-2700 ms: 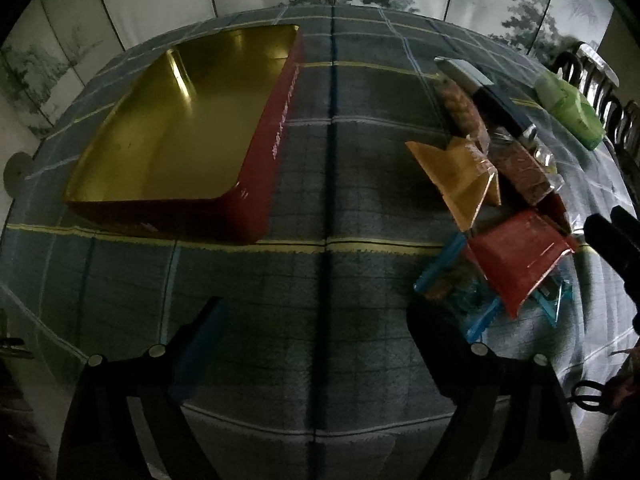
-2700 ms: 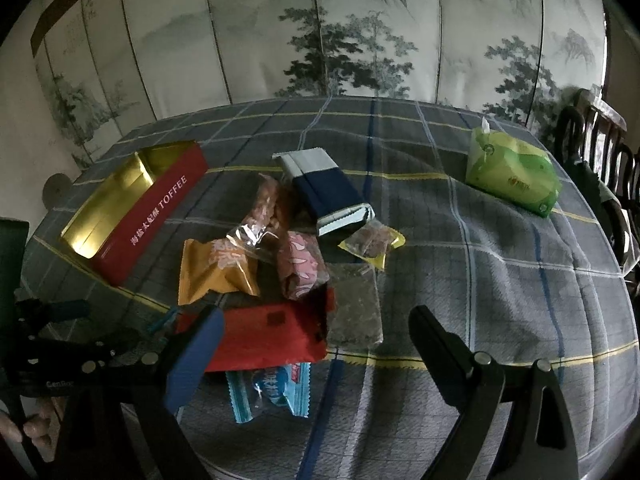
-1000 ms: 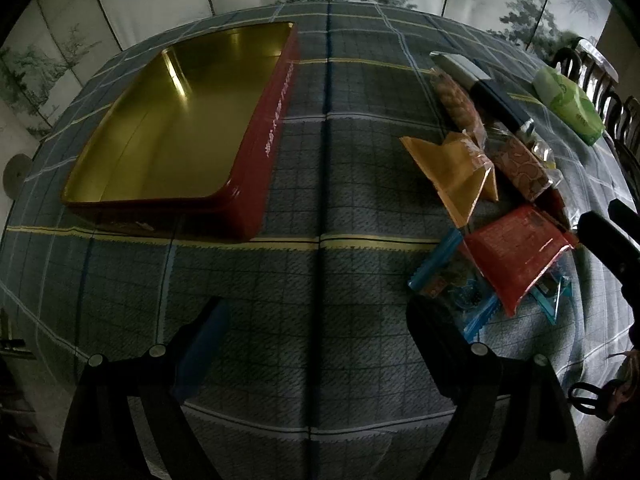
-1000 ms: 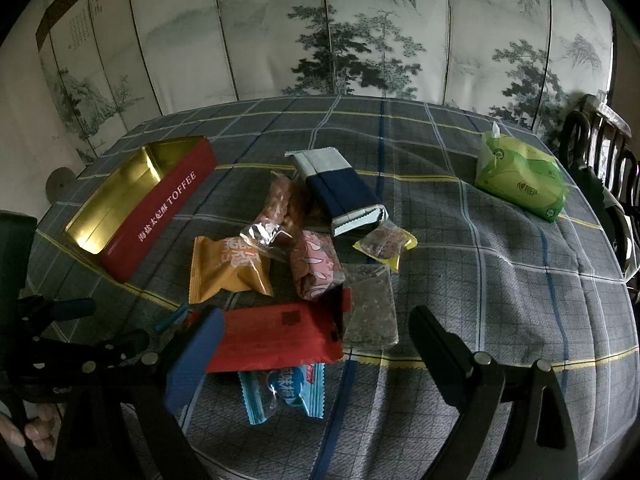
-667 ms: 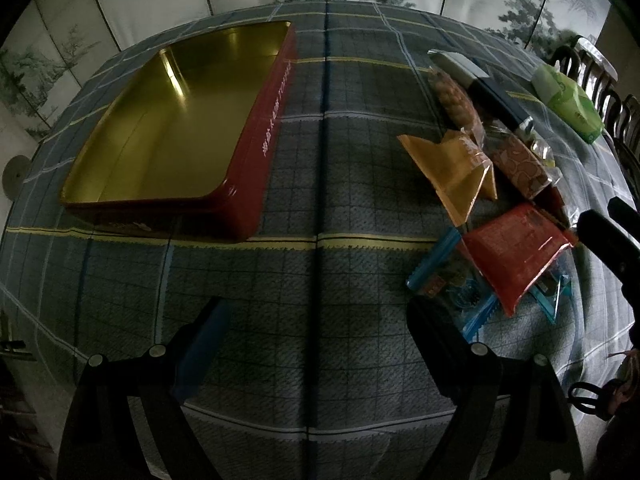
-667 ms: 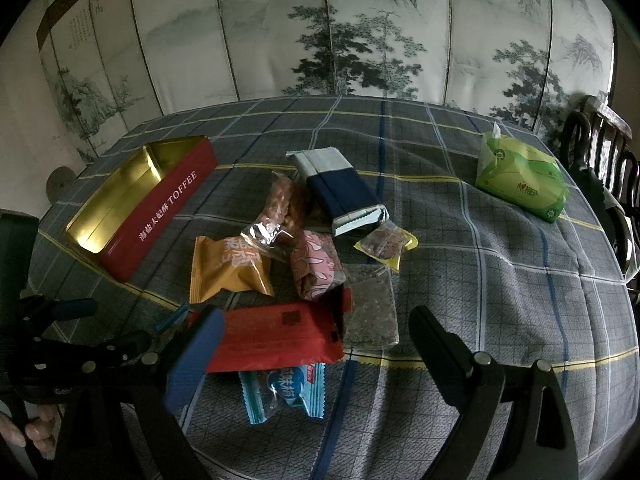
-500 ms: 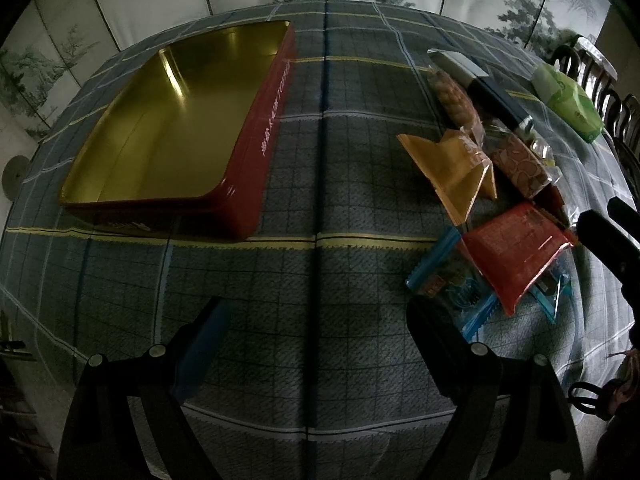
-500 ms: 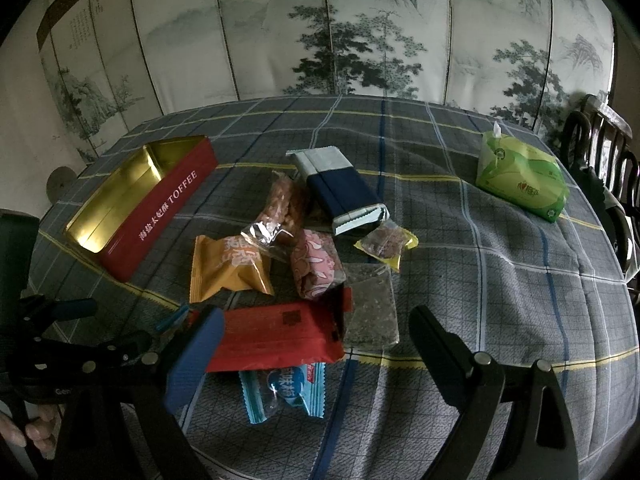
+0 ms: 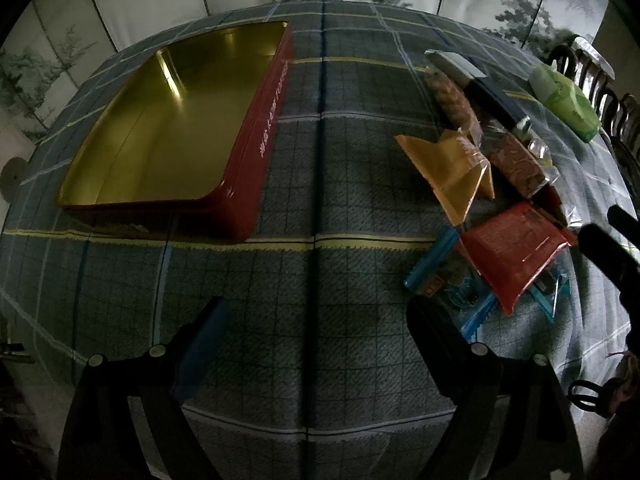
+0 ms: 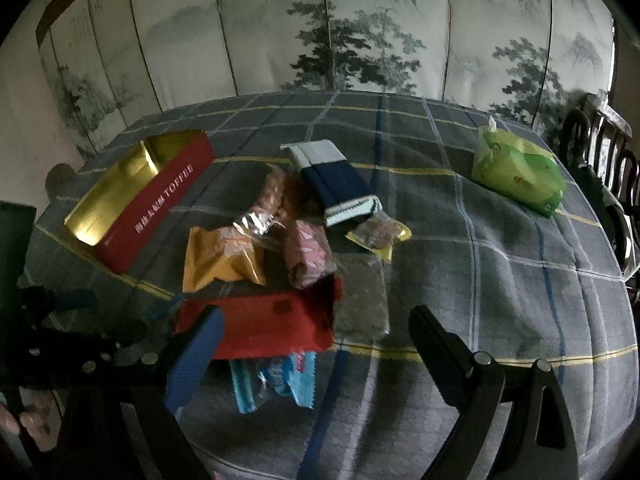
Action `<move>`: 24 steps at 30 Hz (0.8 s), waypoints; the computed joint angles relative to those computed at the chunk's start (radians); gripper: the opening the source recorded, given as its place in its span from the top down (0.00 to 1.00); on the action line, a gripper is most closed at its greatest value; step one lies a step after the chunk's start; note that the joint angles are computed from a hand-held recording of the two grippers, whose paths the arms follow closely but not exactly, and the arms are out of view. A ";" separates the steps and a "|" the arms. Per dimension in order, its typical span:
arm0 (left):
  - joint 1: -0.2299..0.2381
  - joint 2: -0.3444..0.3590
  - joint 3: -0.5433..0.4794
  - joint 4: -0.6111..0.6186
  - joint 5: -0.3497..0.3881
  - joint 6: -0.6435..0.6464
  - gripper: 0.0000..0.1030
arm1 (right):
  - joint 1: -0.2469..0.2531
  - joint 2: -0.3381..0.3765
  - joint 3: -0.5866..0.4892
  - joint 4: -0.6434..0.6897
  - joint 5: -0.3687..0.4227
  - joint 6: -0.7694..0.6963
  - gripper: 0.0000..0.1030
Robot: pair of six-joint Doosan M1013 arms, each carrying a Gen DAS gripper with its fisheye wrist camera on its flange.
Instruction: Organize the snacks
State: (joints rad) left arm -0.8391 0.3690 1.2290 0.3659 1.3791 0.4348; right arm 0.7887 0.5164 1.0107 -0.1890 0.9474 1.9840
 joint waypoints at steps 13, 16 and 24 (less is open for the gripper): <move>-0.004 -0.004 0.007 -0.003 -0.010 0.050 0.15 | -0.007 -0.037 0.060 -0.061 0.027 0.011 0.08; -0.008 -0.001 0.003 0.003 -0.010 0.059 0.15 | -0.013 -0.025 0.044 -0.061 0.033 0.011 0.08; -0.005 0.002 0.000 -0.012 -0.013 0.066 0.23 | -0.031 0.017 -0.018 -0.027 0.066 -0.015 0.32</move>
